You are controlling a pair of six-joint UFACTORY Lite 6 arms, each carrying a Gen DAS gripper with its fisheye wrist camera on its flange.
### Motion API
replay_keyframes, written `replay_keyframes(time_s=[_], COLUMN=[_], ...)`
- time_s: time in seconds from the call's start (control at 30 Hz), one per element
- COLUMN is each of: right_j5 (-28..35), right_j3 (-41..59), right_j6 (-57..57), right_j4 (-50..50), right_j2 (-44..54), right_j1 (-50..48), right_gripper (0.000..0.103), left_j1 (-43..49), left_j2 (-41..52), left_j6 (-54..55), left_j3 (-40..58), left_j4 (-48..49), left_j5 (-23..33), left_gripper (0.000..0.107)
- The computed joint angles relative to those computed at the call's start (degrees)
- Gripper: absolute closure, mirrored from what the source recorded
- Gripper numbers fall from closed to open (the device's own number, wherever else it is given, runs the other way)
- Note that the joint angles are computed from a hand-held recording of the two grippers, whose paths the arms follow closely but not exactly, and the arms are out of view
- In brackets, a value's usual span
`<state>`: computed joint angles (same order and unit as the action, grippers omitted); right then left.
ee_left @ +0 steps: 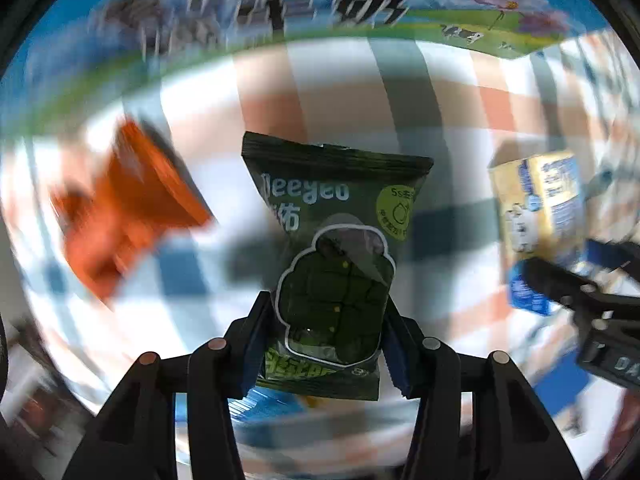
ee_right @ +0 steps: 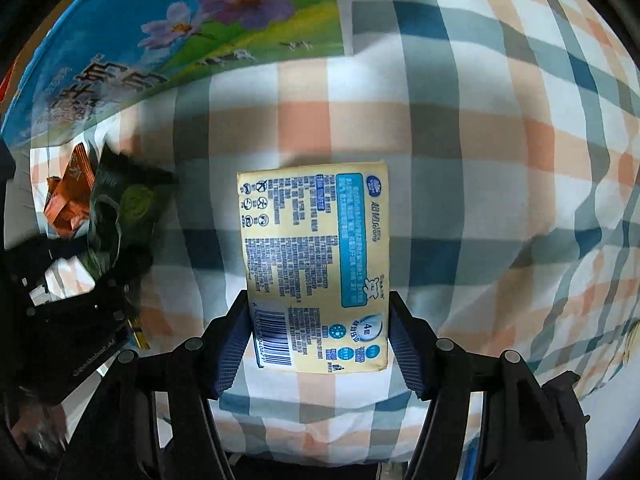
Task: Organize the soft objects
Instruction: 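Grasp the milk carton with the right tool while the left tool grasps the green Deeyeo bag, then carry the milk carton and green bag into the box and release both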
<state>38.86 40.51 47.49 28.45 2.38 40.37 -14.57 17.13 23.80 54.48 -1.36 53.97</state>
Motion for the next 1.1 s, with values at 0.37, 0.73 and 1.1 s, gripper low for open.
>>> replay_keyframes(time_s=[0.37, 0.73, 1.1], right_j5=[-3.7, -5.9, -1.9], right_j3=[-5.2, -3.8, 5.3], right_j6=[-5.3, 1.9, 29.9], right_j4=[2.2, -1.9, -17.8], right_j2=[-2.4, 3.2, 1.6], right_j1=[-3.9, 1.5, 15.9], right_gripper=[0.035, 0.037, 0.037], left_j1=[9.2, 4.7, 17.6], left_j2=[4.1, -10.3, -25.0], left_j6=[7.4, 2.9, 15.1], left_j3=[1.2, -11.6, -8.2], left_j4=[-2.8, -0.7, -7.2], left_j5=[-3.2, -10.8, 3.7], left_gripper=[0.057, 0.072, 0.072])
